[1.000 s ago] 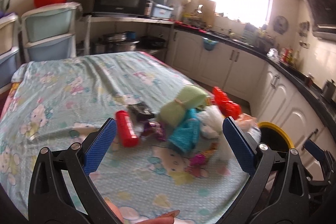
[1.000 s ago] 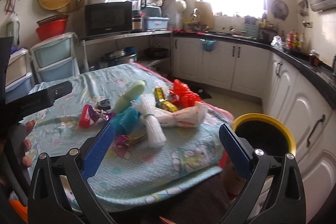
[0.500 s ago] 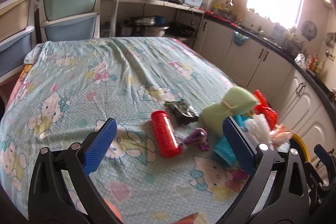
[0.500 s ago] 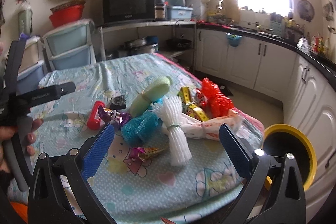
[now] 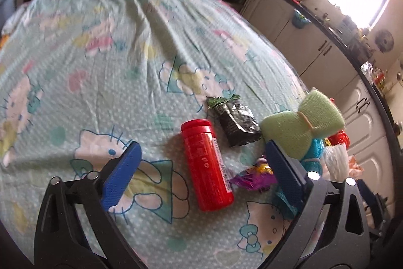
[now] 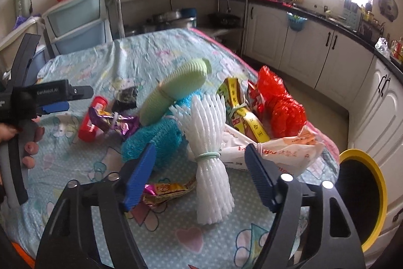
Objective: Collect trash
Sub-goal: 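Grasp the red bottle with the left gripper while the right gripper grasps the white foam nets, then carry the red bottle and white foam nets over the yellow bin with both grippers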
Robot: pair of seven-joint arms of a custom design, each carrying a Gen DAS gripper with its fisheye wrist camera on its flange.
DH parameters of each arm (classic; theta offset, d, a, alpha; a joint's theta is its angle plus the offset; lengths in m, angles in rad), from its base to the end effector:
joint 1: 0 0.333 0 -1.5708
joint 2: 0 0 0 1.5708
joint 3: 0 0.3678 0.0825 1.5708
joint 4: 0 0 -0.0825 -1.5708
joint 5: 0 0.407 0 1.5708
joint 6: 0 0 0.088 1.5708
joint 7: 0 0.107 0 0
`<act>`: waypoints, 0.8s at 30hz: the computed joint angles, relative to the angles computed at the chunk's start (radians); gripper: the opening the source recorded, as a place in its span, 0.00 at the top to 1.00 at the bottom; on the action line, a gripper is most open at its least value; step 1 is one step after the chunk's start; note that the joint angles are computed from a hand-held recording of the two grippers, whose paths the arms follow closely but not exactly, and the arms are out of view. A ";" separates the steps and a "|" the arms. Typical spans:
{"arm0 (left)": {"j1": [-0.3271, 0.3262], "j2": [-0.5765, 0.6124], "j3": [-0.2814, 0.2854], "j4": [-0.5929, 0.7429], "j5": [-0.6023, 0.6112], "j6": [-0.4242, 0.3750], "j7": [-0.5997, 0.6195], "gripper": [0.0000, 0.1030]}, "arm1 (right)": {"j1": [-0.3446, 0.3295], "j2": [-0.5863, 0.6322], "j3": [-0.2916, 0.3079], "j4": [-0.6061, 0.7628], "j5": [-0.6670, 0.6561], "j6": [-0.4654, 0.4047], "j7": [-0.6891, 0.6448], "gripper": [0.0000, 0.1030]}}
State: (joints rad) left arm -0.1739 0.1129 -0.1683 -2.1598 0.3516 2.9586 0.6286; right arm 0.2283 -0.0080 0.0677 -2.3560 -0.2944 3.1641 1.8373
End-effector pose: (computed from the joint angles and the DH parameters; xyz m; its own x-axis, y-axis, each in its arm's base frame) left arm 0.5778 -0.2271 0.4606 0.1623 -0.9275 0.3368 -0.7669 -0.3333 -0.5484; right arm 0.5309 0.1894 0.4628 0.3144 -0.9492 0.0163 -0.6474 -0.2269 -0.7276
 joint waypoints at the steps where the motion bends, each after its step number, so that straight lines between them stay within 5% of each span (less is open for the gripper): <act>1: 0.015 0.007 -0.017 0.002 -0.051 0.001 0.042 0.23 | 0.005 0.009 0.003 0.005 0.057 -0.007 -0.052 0.37; 6: 0.087 0.055 -0.106 0.038 -0.341 -0.027 0.272 0.39 | 0.028 0.046 0.000 0.037 0.246 -0.038 -0.216 0.51; 12: 0.100 0.094 -0.131 0.084 -0.473 -0.062 0.399 0.52 | 0.042 0.062 0.003 0.059 0.404 -0.076 -0.352 0.77; 18: 0.056 0.112 -0.078 0.125 -0.405 -0.121 0.384 0.70 | 0.036 0.041 0.023 0.047 0.596 -0.067 -0.500 0.79; 24: 0.055 0.089 -0.065 0.098 -0.369 -0.103 0.412 0.72 | 0.054 -0.004 0.019 0.026 0.853 -0.060 -0.700 0.79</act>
State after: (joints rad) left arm -0.1189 0.2022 -0.2331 -2.0619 -0.0176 2.8555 1.0407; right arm 0.2827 -0.0123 0.0862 -2.3299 0.5590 3.1040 1.1368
